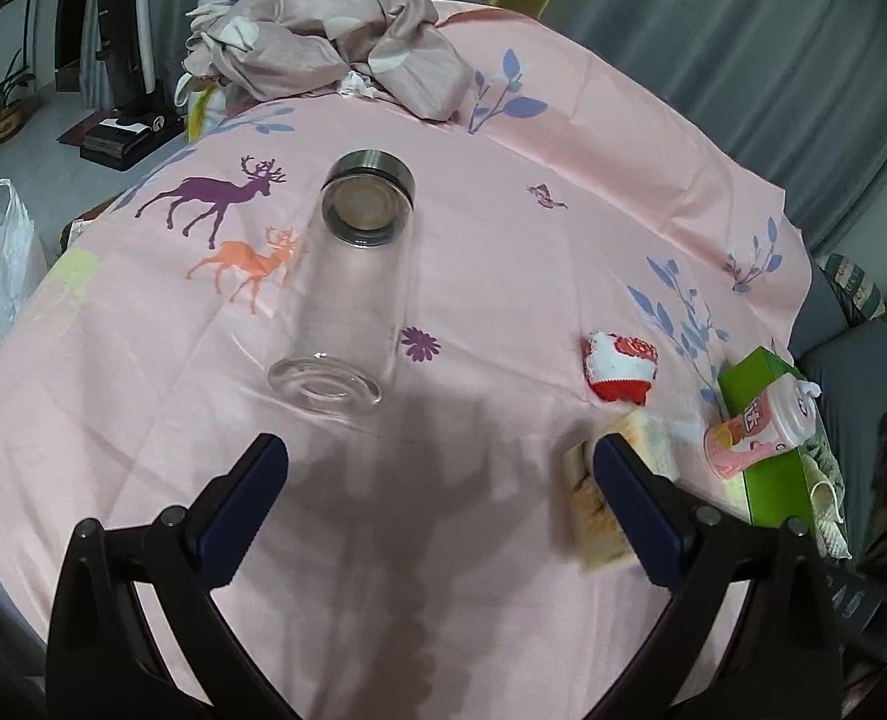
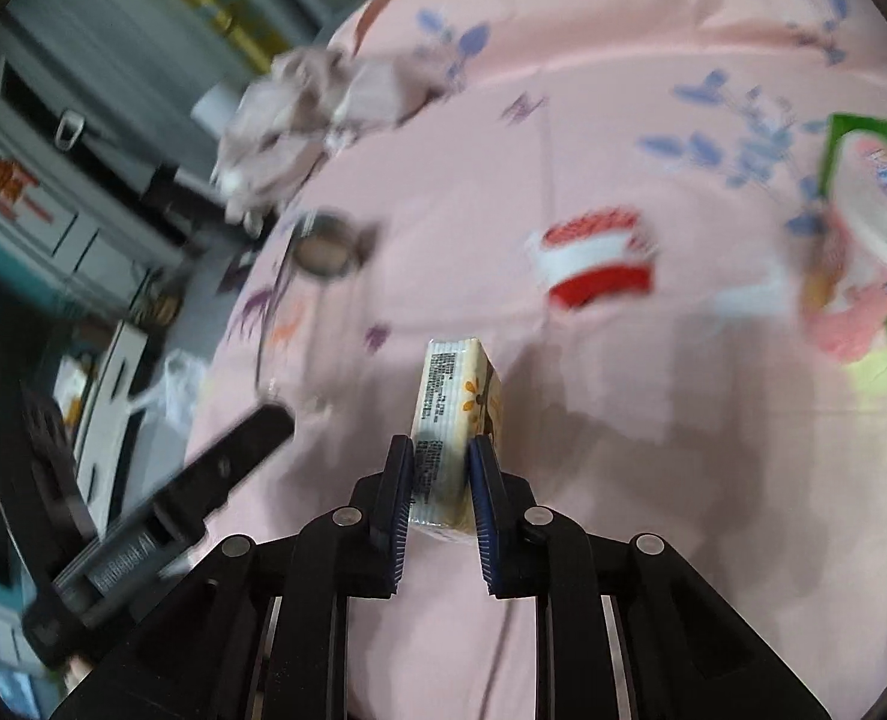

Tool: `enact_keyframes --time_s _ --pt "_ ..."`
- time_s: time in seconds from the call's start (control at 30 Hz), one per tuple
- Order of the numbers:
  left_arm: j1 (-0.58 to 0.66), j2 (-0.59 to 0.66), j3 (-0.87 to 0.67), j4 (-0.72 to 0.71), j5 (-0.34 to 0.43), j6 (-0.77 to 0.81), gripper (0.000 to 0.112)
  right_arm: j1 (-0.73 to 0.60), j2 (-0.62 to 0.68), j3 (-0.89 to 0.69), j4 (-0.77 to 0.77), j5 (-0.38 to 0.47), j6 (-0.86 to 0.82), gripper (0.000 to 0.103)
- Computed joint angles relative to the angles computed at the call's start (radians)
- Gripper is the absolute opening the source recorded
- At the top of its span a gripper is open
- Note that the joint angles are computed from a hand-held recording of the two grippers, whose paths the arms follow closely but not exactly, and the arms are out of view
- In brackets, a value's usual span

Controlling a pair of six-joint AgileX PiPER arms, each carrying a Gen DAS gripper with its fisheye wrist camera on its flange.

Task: Organize soft objects
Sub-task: 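Grasp the cream snack box with the right gripper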

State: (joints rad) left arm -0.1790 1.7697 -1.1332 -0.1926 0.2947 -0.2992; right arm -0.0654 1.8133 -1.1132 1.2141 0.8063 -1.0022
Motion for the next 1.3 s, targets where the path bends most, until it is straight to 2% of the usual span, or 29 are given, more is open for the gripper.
enact_keyframes --time_s 0.13,0.23,0.37,0.43,0.47,0.5,0.53,0.6,0.73,0.83,0.97,1.1,1.2,1.23,1.3 --pt "0.005 -0.002 0.000 -0.012 0.006 0.018 0.102 0.039 0.035 -0.053 -0.153 -0.020 0.142 0.021" --pt "0.005 -0.002 0.000 0.009 0.009 -0.002 0.102 0.024 0.026 -0.048 -0.185 -0.058 0.166 0.020" --pt "-0.004 0.007 -0.007 -0.002 0.016 0.008 0.102 0.020 0.007 -0.050 -0.341 -0.145 0.300 0.020" --pt "-0.015 0.011 -0.009 -0.001 0.016 0.015 0.102 -0.013 0.014 -0.057 -0.324 -0.122 0.290 0.021" --pt "-0.022 0.012 -0.009 0.005 0.014 0.008 0.102 -0.034 0.017 -0.058 -0.294 -0.099 0.264 0.023" --pt "-0.029 0.015 -0.011 -0.002 0.013 0.017 0.102 -0.048 0.019 -0.063 -0.283 -0.086 0.250 0.031" --pt "-0.036 0.021 -0.015 -0.016 0.016 0.036 0.101 -0.056 0.019 -0.064 -0.270 -0.080 0.238 0.046" --pt "-0.048 0.033 -0.022 -0.070 0.022 0.107 0.101 -0.072 0.009 -0.044 -0.215 -0.077 0.188 0.063" --pt "-0.074 0.060 -0.037 -0.191 0.037 0.239 0.099 -0.089 0.044 -0.073 -0.175 -0.004 0.163 0.065" --pt "-0.089 0.093 -0.063 -0.303 0.075 0.362 0.099 -0.078 0.076 -0.099 -0.175 -0.001 0.190 0.065" --pt "-0.123 0.141 -0.097 -0.319 0.101 0.387 0.088 -0.078 0.107 -0.121 -0.155 0.037 0.170 0.065" --pt "-0.141 0.186 -0.132 -0.331 0.130 0.399 0.066 -0.059 0.141 -0.147 -0.179 0.042 0.194 0.065" --pt "-0.142 0.205 -0.140 -0.363 0.133 0.430 0.062 -0.045 0.170 -0.172 -0.200 0.043 0.214 0.065" --pt "-0.142 0.205 -0.140 -0.373 0.128 0.442 0.060 -0.040 0.178 -0.179 -0.209 0.041 0.220 0.064" --pt "-0.130 0.212 -0.144 -0.449 0.141 0.512 0.048 -0.033 0.192 -0.194 -0.225 0.035 0.230 0.058"
